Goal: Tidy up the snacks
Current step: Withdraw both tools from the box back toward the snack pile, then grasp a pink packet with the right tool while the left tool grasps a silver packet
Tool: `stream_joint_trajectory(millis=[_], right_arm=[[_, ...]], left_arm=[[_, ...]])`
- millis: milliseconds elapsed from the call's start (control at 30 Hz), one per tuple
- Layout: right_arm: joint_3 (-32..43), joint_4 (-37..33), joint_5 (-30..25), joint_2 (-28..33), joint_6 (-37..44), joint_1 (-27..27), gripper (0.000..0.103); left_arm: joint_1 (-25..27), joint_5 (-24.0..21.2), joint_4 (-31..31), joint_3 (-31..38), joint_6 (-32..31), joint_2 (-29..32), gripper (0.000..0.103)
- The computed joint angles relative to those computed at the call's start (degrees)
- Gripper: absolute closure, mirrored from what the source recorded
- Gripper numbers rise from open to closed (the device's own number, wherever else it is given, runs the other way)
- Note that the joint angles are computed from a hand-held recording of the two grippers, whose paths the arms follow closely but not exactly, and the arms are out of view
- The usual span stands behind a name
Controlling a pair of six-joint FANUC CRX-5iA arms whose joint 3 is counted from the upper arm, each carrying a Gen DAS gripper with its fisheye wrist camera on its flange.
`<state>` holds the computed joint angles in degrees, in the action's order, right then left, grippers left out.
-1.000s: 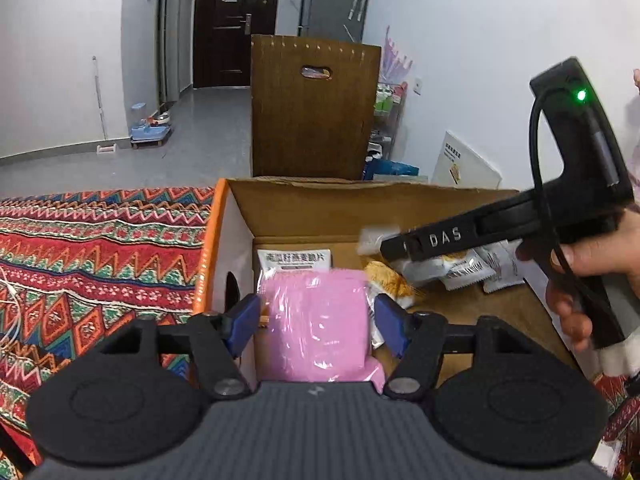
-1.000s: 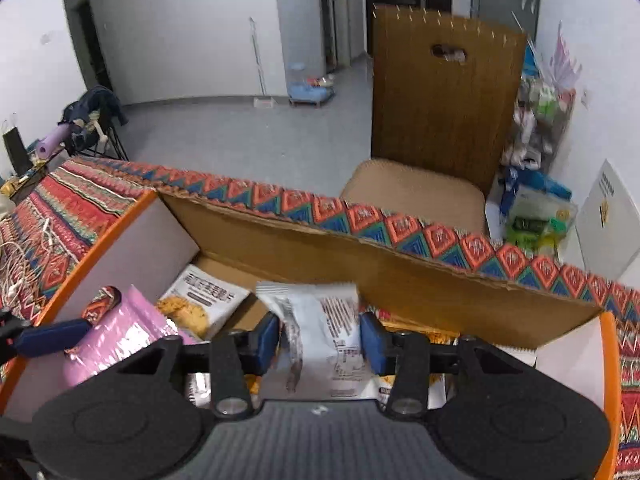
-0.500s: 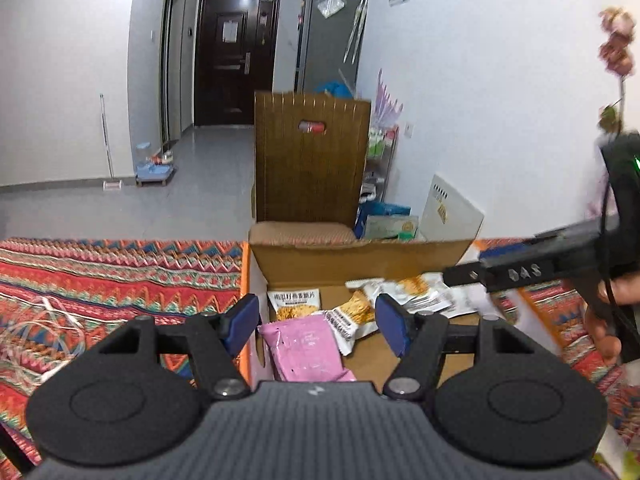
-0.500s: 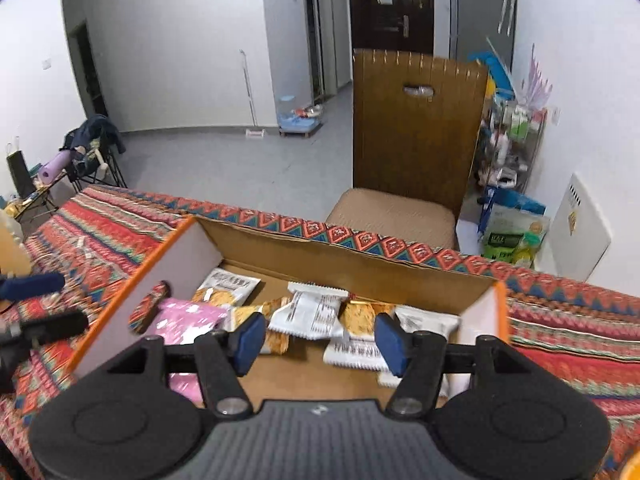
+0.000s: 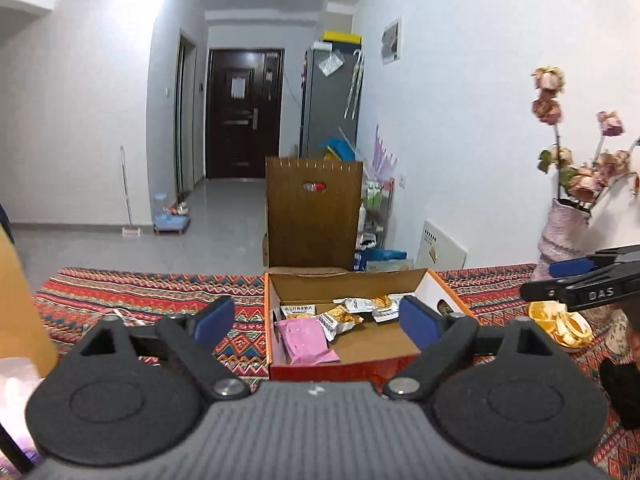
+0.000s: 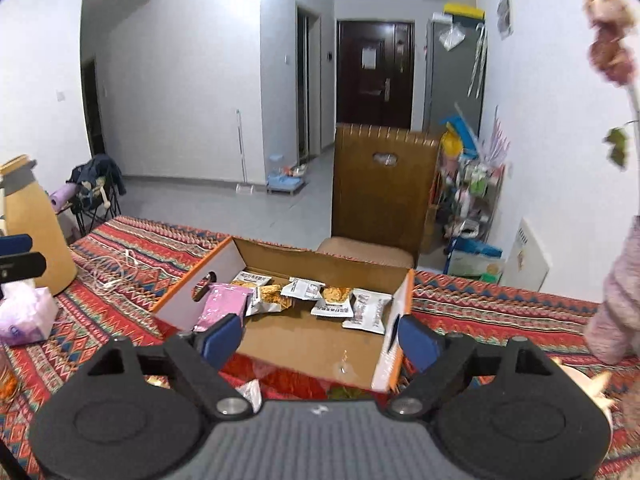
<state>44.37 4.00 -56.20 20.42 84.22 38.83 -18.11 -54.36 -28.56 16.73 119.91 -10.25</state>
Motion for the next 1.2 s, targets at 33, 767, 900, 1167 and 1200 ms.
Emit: stream_joint_trajectory(millis=[33,767,900,1167,1200], right_arm=[[-4.57,0.33,2.37,-3.2,-0.37,0.26,0.015],[-74.81,39.46,25.28,-48.97,-43.87,17.79,0.0],[-79.52,39.32,19.62,-52.97,-47.71,21.31,0.0],[-81.46,34.79,15.55,-54.58,-48.62,22.61,0.0],[-81.57,35.3,15.98,-54.2,-49.3,22.25,0.0]], left_arm=[[-2.0,-0.7,-2.61,-0.44,1.72,-1.04,0.005],[-51.11,-34.53,-39.94,-14.16,45.27,-7.36,0.0],[-52.3,-37.86,-37.03,-15.98,48.99,-6.88,0.0],[-47.08,-33.71,-32.13,-17.43,47.71,-7.65,0.0],[-46.24,-32.92,-31.63,-17.28,46.81,-7.51,0.0]])
